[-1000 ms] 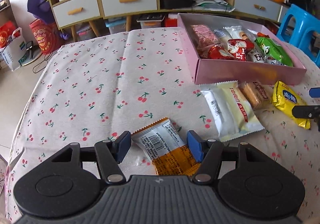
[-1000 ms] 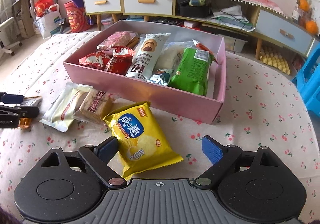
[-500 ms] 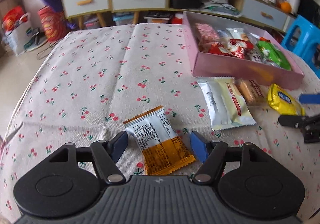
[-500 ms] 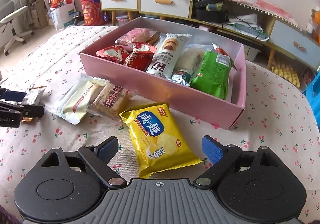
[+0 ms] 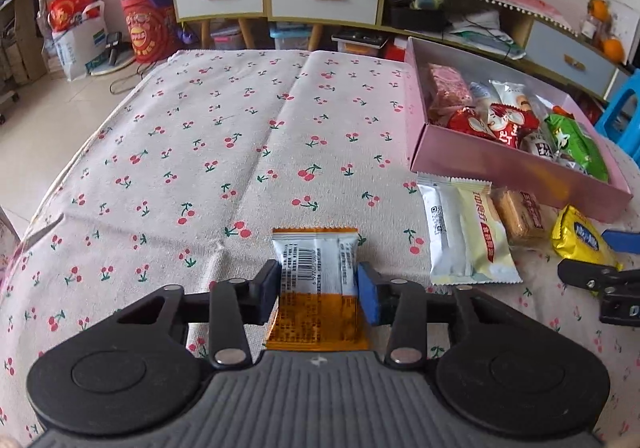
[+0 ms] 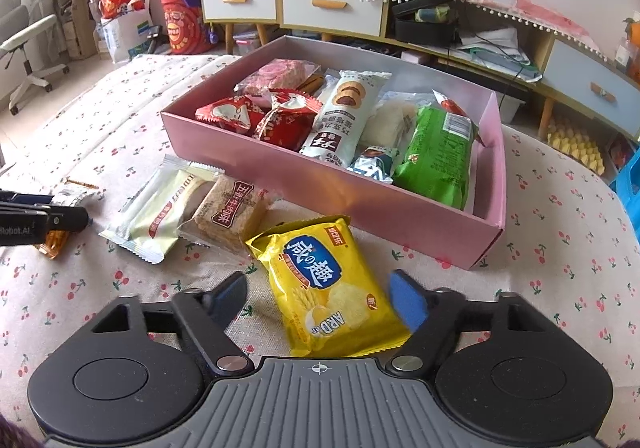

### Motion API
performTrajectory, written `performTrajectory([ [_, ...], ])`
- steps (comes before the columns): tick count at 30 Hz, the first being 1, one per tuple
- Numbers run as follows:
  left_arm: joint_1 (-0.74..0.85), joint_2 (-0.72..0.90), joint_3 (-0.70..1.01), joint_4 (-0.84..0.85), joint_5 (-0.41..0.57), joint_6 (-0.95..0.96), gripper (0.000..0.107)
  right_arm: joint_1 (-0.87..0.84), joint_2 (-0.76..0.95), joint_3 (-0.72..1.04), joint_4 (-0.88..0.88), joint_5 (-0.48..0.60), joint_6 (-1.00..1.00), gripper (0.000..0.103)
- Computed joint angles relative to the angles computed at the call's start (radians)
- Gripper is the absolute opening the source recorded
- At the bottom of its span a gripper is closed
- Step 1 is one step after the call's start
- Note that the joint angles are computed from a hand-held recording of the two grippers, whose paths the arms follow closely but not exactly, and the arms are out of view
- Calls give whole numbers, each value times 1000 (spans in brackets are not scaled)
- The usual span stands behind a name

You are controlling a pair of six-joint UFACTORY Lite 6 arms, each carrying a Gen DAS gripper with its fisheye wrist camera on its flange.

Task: Organize snacks
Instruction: 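Grasp the orange-and-white wafer pack with the left tool while the right tool grasps the yellow chip bag, then carry both packs into the pink box and open both tools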

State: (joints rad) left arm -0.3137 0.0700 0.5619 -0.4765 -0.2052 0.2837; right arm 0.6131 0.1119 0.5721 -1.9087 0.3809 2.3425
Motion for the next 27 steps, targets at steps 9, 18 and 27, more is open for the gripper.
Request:
performTrajectory([
  [9, 29, -3, 14, 221, 42, -210, 37, 17, 26, 53, 203, 10, -176, 54],
  [18, 41, -18, 44, 399, 109, -391, 36, 15, -43, 75, 510, -34, -450, 51],
  [27, -4, -43, 72, 296, 141, -363, 36, -59, -176, 37, 794, -109, -691, 50],
])
